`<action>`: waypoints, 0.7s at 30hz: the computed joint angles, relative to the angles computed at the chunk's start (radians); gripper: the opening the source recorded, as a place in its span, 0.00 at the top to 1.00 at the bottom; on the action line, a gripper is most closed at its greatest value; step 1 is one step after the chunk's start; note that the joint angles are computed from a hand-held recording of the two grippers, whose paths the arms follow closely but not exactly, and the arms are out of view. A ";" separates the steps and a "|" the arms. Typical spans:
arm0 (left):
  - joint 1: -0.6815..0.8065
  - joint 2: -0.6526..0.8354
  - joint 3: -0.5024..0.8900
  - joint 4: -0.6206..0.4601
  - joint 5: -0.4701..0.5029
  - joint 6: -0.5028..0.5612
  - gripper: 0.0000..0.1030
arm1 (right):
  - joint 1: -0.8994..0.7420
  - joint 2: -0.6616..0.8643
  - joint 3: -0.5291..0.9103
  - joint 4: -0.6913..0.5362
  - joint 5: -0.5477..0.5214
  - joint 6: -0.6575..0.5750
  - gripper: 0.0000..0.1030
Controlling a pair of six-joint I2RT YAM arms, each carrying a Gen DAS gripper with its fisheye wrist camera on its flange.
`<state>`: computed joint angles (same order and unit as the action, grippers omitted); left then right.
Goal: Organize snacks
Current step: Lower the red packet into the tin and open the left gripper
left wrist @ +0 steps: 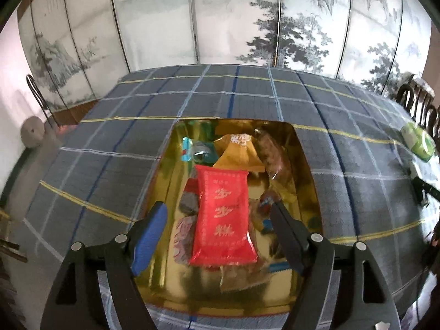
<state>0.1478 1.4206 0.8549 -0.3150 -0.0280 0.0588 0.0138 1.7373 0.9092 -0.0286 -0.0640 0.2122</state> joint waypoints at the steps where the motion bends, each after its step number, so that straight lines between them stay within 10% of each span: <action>1: -0.005 -0.015 -0.013 0.005 -0.011 0.002 0.29 | 0.004 -0.002 0.000 -0.004 0.002 -0.009 0.51; 21: -0.051 -0.122 -0.086 0.011 -0.097 0.022 0.28 | 0.190 -0.138 0.001 -0.118 -0.006 0.030 0.51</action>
